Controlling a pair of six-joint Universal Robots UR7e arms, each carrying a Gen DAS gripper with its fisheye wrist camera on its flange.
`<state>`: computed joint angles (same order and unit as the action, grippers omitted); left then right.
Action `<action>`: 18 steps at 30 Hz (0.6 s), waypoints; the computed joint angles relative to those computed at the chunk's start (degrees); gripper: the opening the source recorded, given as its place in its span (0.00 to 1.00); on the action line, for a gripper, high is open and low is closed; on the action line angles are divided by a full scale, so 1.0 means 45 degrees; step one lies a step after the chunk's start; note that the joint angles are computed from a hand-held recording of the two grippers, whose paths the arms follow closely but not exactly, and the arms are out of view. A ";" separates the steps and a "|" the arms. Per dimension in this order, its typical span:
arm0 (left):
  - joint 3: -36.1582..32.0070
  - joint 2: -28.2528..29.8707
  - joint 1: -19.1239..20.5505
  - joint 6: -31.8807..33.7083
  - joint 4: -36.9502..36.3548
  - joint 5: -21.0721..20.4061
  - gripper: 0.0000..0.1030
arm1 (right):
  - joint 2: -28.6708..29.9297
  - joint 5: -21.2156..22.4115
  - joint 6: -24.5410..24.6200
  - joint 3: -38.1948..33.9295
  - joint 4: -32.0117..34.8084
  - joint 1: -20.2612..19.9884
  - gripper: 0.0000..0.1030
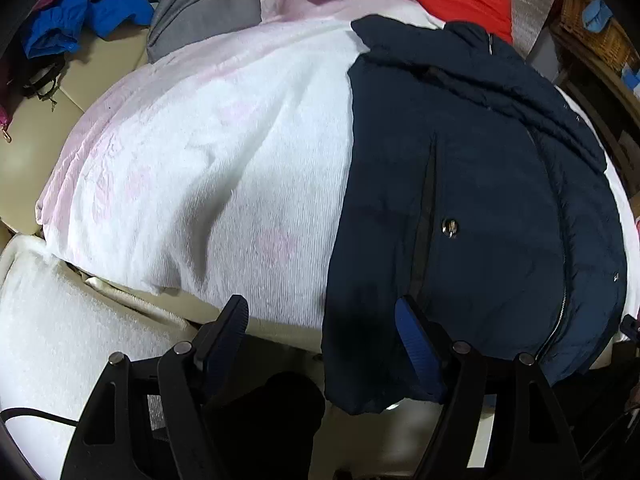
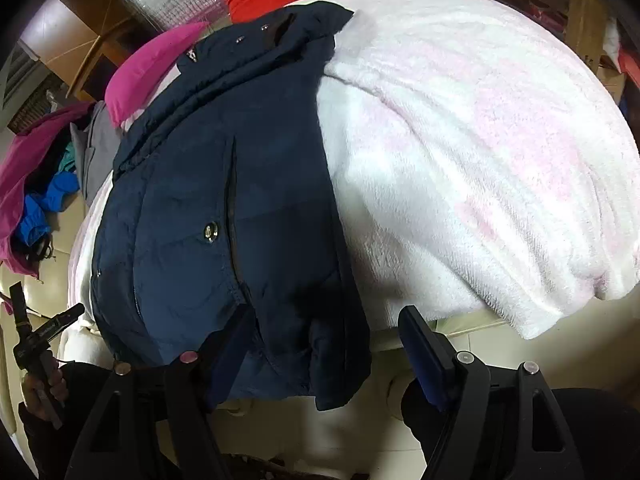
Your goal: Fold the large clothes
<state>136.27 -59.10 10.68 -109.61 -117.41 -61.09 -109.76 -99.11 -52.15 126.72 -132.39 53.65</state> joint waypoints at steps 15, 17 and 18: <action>0.0825 0.0871 0.1074 0.1426 -0.3934 -0.1574 0.74 | 0.0818 -0.1609 -0.0298 0.0405 -0.0601 0.0452 0.75; 0.1003 0.1054 0.1157 0.1539 -0.4680 -0.1656 0.74 | 0.1086 -0.2030 -0.0369 0.0617 -0.1110 0.0606 0.75; 0.1070 0.1105 0.1178 0.1562 -0.4923 -0.1653 0.74 | 0.1215 -0.2204 -0.0408 0.0717 -0.1336 0.0670 0.77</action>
